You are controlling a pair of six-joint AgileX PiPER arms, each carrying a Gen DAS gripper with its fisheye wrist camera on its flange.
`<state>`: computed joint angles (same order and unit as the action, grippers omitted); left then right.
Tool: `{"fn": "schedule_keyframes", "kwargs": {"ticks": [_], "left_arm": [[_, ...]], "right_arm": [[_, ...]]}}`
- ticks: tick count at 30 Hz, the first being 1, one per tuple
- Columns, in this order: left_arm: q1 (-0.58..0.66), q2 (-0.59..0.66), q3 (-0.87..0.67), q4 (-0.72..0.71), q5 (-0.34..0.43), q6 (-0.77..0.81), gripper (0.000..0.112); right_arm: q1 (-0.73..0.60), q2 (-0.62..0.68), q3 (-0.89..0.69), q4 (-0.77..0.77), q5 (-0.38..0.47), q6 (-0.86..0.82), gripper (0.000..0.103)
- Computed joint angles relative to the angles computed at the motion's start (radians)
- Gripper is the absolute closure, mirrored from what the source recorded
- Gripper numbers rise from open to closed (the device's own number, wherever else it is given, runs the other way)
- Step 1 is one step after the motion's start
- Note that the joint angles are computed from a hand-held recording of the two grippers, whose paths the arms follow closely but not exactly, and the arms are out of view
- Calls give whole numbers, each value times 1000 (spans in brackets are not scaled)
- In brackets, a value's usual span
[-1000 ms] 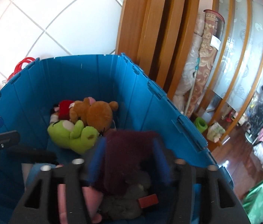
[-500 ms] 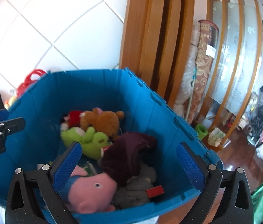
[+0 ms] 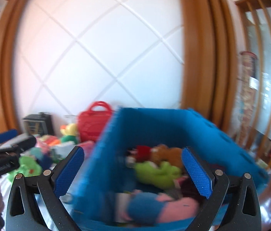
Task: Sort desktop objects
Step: 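Move both empty tools back to the pile on the bed, then grasp yellow snowball clip with left tool while right tool grasps black tape roll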
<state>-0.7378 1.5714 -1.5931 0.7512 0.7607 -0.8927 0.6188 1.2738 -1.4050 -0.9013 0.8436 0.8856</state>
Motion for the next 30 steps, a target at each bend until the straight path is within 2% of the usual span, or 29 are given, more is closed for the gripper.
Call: {"fn": "schedule_keyframes", "kwargs": {"ticks": [5, 9, 12, 14, 17, 21, 27, 30], "left_arm": [[170, -125, 235, -47, -50, 58, 35], [332, -188, 413, -126, -133, 152, 35], [422, -173, 496, -160, -172, 245, 35], [456, -136, 509, -181, -186, 274, 35], [520, -55, 498, -300, -223, 384, 35], [574, 95, 440, -431, -258, 513, 35], [569, 367, 255, -397, -323, 540, 35], [537, 477, 133, -320, -302, 517, 35]], "right_arm": [[152, 165, -119, -36, -10, 58, 0], [211, 307, -223, 31, -35, 13, 0], [222, 438, -313, 131, -36, -54, 0], [201, 519, -364, 243, -32, -110, 0], [162, 637, -427, 377, 0, -158, 0], [98, 738, -452, 486, 32, -203, 0], [29, 923, -518, 555, 20, -211, 0], [14, 1015, -594, 587, 42, -225, 0]]}}
